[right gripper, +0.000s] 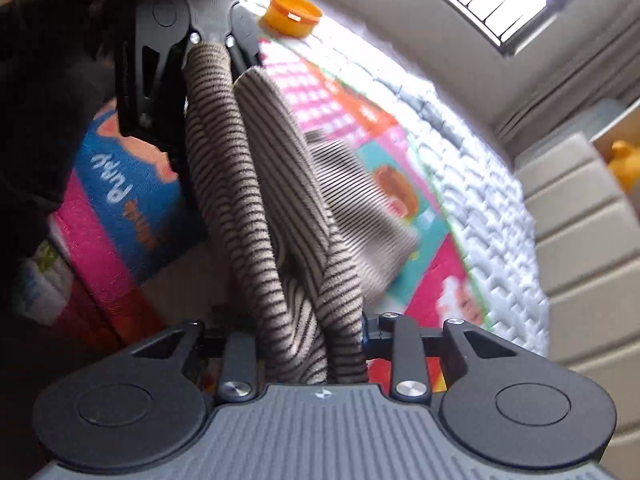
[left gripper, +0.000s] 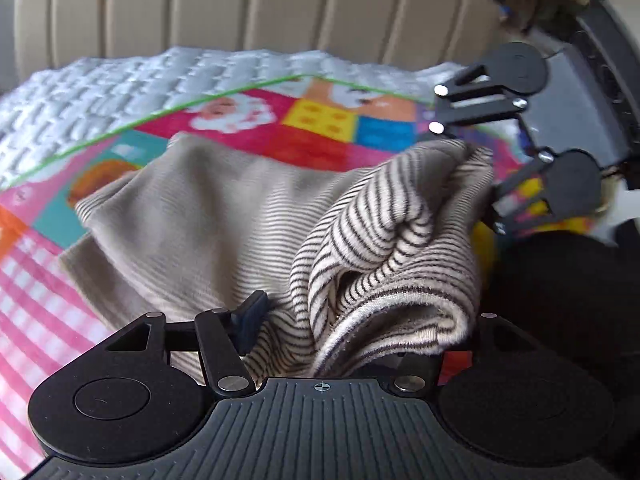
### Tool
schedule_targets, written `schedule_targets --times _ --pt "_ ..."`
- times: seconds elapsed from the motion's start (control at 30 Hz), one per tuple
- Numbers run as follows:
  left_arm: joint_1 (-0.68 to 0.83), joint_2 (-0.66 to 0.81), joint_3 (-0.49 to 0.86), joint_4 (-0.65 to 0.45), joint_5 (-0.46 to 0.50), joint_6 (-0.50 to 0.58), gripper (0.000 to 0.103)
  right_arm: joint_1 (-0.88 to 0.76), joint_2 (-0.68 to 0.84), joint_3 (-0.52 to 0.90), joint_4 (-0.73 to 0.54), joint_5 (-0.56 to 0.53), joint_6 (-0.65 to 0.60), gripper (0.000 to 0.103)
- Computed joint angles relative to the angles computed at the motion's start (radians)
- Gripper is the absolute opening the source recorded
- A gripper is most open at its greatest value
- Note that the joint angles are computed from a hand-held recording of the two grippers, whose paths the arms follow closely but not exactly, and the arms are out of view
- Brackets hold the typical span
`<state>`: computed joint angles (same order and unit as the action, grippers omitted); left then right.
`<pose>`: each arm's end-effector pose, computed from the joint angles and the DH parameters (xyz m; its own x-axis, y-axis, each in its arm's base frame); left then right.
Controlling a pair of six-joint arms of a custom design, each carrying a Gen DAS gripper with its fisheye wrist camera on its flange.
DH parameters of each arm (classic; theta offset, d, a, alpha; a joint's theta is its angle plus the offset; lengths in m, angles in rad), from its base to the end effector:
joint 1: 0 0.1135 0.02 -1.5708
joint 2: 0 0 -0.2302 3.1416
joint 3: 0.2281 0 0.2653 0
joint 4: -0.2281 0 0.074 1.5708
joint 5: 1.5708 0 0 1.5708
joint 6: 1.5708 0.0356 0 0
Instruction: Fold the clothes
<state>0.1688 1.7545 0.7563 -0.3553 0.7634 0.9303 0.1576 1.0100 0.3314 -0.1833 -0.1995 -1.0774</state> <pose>0.2742 0.0218 0.0577 -0.5547 0.4931 -0.6702 0.7871 0.5721 -0.2306 0.2036 0.0395 0.1103 -0.1074 -0.8912 -0.4408 -0.7935 0.3440 -0.5021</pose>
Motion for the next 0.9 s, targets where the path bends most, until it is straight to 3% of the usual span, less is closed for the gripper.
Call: schedule_targets --times 0.07,0.2,0.3,0.4,0.47,0.6,0.8,0.9 --pt "0.063 -0.053 -0.047 -0.052 0.079 0.011 0.066 0.023 0.101 0.074 0.061 0.016 0.024 0.032" --pt "0.098 0.044 -0.019 0.193 0.127 -0.329 0.07 0.071 0.411 0.302 0.165 0.019 0.109 0.043" --pt "0.107 0.15 0.049 0.312 0.083 -0.503 0.07 0.094 0.66 0.485 0.231 0.031 0.182 0.057" --pt "0.116 0.243 0.125 0.355 0.036 -0.588 0.073 0.107 0.914 0.688 0.245 0.096 0.279 0.058" --pt "0.132 0.284 0.166 0.365 0.028 -0.629 0.079 0.105 1.009 0.746 0.265 0.116 0.327 0.061" --pt "0.135 0.303 0.182 0.408 0.004 -0.647 0.082 0.057 1.038 0.716 0.345 0.084 0.465 0.079" --pt "0.126 0.312 0.185 0.417 -0.014 -0.626 0.089 0.016 0.989 0.708 0.26 0.061 0.783 0.083" --pt "0.121 0.312 0.182 0.429 -0.025 -0.625 0.09 -0.023 0.894 0.632 0.237 -0.012 0.935 0.091"
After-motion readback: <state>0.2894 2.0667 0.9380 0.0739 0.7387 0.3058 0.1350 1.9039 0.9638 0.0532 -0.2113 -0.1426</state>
